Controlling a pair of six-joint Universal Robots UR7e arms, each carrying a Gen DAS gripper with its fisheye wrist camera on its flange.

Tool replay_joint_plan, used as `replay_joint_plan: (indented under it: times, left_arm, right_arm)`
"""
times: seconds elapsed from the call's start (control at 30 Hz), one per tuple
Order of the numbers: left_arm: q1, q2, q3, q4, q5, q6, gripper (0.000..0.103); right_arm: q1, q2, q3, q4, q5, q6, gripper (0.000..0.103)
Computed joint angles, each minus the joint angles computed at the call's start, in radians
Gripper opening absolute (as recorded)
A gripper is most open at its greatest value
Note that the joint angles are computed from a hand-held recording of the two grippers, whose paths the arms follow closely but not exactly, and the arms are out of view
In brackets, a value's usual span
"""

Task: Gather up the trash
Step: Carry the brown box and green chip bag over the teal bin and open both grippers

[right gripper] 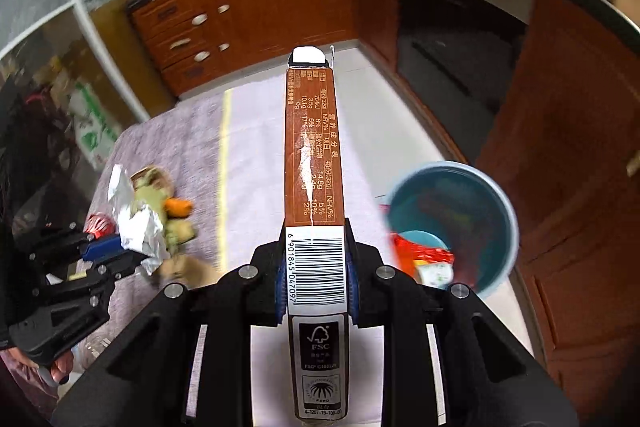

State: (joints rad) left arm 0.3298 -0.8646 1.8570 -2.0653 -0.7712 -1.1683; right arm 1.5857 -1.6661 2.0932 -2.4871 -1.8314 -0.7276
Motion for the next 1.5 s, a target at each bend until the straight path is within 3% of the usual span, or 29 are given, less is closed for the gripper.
replay_joint_plan:
  times: [0.4, 0.87, 0.9, 1.0, 1.07, 1.27, 1.5]
  left_arm:
    - [0.123, 0.299, -0.325, -0.113, -0.091, 0.321, 0.015]
    - [0.248, 0.512, -0.592, -0.100, -0.197, 0.449, 0.016]
    - [0.253, 0.520, -0.605, -0.095, -0.199, 0.449, 0.021]
    - [0.264, 0.532, -0.623, -0.090, -0.177, 0.437, 0.060]
    - [0.263, 0.533, -0.621, -0.091, -0.148, 0.432, 0.065]
    - [0.274, 0.525, -0.615, -0.073, -0.156, 0.393, 0.072]
    - [0.268, 0.480, -0.544, -0.098, -0.153, 0.353, 0.088]
  right_arm:
    - [-0.195, 0.058, -0.137, -0.020, 0.020, -0.007, 0.021]
    - [-0.275, 0.191, -0.257, 0.023, -0.045, 0.028, 0.021]
    - [-0.275, 0.196, -0.259, 0.023, -0.048, 0.030, 0.021]
    - [-0.273, 0.209, -0.264, 0.023, -0.059, 0.032, 0.021]
    - [-0.270, 0.216, -0.267, 0.024, -0.064, 0.033, 0.021]
    - [-0.262, 0.238, -0.279, 0.024, -0.075, 0.038, 0.021]
    - [-0.252, 0.260, -0.283, 0.032, -0.088, 0.046, 0.022]
